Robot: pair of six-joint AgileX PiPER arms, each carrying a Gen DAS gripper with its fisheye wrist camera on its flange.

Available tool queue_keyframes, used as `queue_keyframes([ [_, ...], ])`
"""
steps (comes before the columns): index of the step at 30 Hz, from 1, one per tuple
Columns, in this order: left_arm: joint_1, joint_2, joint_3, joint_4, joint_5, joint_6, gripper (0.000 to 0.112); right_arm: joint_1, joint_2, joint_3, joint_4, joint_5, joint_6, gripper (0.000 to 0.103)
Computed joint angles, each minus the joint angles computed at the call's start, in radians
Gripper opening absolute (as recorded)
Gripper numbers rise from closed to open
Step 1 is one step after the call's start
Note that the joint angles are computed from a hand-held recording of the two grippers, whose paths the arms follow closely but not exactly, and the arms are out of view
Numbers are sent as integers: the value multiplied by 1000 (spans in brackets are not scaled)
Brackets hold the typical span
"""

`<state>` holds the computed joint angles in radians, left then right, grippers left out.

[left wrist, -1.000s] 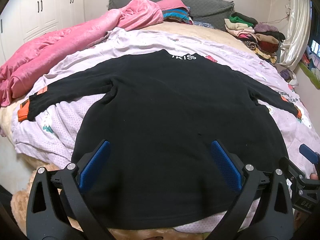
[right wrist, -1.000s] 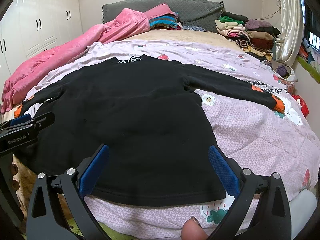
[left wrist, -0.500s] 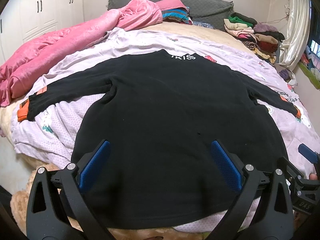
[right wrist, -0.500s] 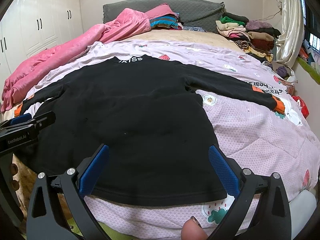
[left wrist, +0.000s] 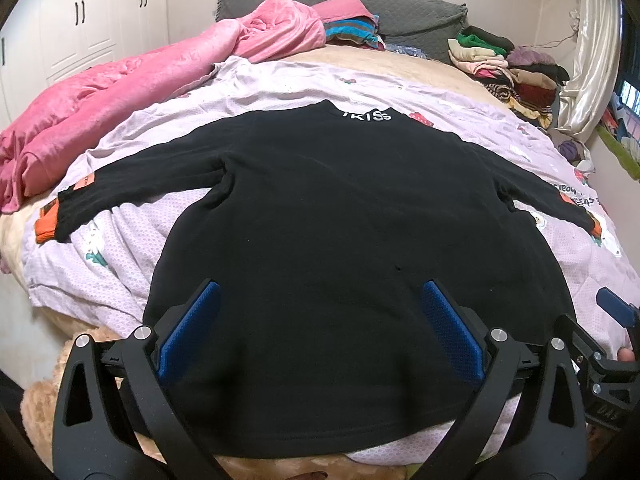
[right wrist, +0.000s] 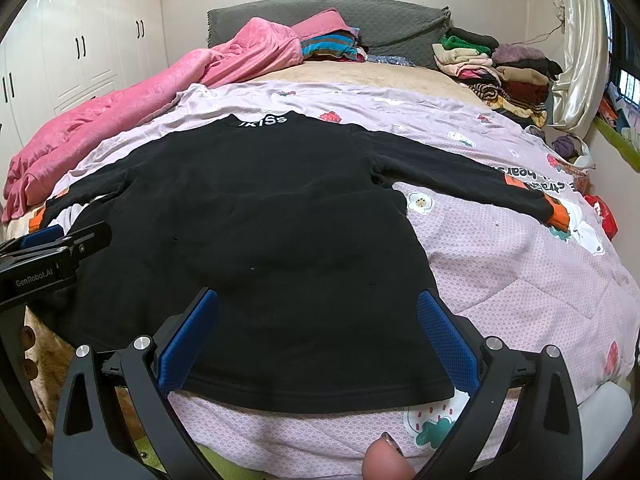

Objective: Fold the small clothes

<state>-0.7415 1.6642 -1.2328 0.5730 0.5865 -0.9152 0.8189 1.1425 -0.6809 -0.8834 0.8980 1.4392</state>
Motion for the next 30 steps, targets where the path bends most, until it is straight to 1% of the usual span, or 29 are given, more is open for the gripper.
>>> queue_keyframes([
  [14, 3, 12, -12, 9, 11, -10, 94, 9, 18, -12, -19, 11, 15, 99],
  [17, 8, 19, -23, 4, 16, -10, 94, -4, 23, -18, -22, -1, 7, 99],
  [25, 31, 64, -98, -27, 45, 25, 94, -95, 54, -54, -3, -75, -71, 99],
  [30, 60, 110, -181, -96, 68, 103, 94, -201, 81, -94, 70, -166, -187, 99],
])
